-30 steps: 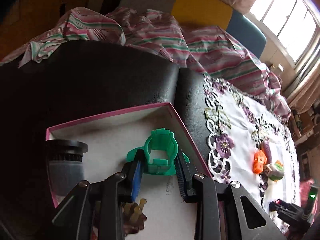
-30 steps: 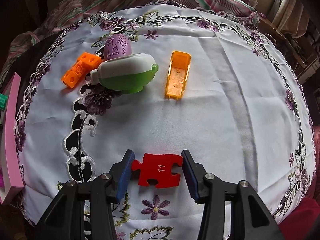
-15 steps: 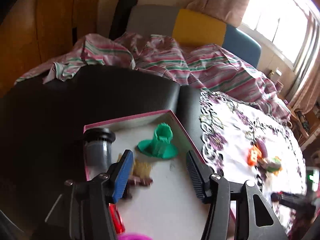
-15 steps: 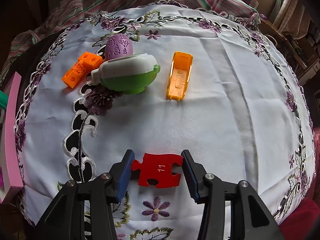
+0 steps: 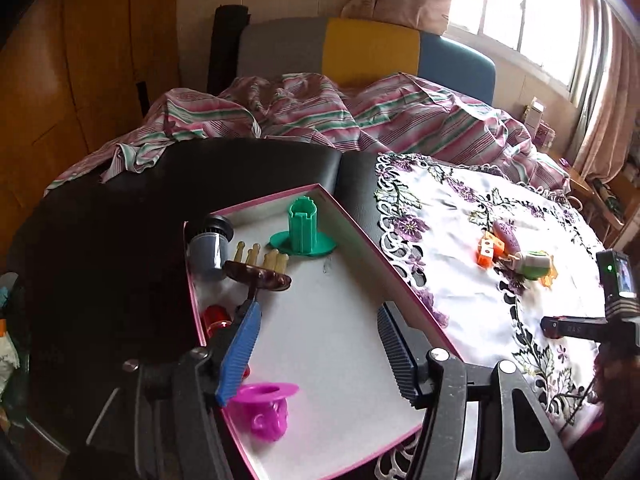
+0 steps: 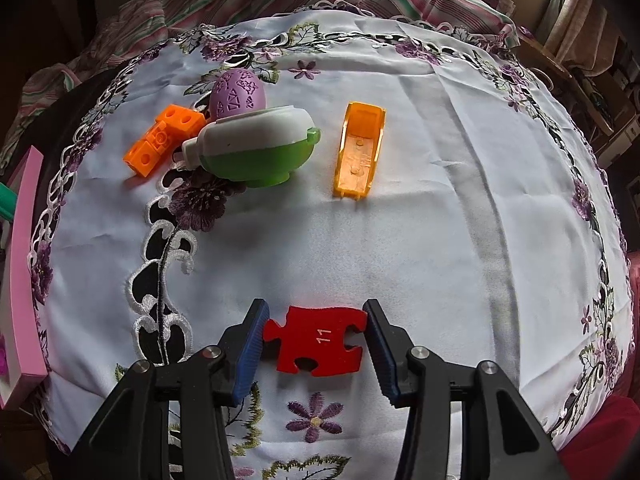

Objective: Organize rigid objects
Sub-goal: 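Lower the green stand into the tray and open the left gripper, then carry the red puzzle piece into the tray and open the right gripper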

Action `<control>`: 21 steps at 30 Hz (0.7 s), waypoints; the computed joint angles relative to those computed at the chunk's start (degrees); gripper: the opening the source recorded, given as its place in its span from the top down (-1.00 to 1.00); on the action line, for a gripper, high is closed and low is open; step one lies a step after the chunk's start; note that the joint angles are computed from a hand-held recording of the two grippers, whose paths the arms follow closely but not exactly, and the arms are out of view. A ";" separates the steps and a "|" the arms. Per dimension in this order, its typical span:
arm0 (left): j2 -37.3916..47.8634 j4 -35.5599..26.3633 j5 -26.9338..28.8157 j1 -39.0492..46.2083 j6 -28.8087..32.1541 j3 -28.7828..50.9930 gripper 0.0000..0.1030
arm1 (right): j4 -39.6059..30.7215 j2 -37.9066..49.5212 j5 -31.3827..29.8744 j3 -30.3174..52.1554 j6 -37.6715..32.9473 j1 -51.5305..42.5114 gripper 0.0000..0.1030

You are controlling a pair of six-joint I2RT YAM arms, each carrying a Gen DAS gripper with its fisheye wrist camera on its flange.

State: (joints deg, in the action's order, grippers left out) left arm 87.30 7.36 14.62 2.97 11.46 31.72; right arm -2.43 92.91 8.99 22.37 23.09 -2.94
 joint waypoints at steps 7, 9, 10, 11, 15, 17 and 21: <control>-0.49 0.07 -0.27 0.08 0.13 -1.31 -0.20 | -1.01 -0.23 2.25 0.22 1.19 2.85 0.06; -0.58 0.20 0.04 0.43 0.38 -1.68 -0.21 | -1.86 -1.54 2.92 -0.51 2.61 4.50 0.06; -0.55 0.30 -0.04 0.56 0.54 -1.83 -0.23 | -1.95 -1.59 3.04 -0.50 2.73 4.70 0.06; -0.48 0.39 0.06 0.79 0.63 -1.96 -0.26 | -2.03 -1.62 3.13 -0.49 2.84 4.89 0.06; -0.19 0.04 1.42 2.08 0.75 -2.12 -0.28 | -2.36 -1.69 3.80 -0.38 3.27 5.74 0.06; 0.10 -0.12 1.60 2.47 1.14 -2.11 -0.28 | -2.68 -1.89 4.24 -0.36 3.83 6.49 0.06; -0.04 -0.26 1.90 3.41 1.66 -2.50 -0.28 | -2.75 -2.10 4.51 -0.40 4.08 6.85 0.06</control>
State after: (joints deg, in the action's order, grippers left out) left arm 87.26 7.10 16.52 6.37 13.12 29.23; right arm -5.18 90.80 13.50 21.97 27.17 3.91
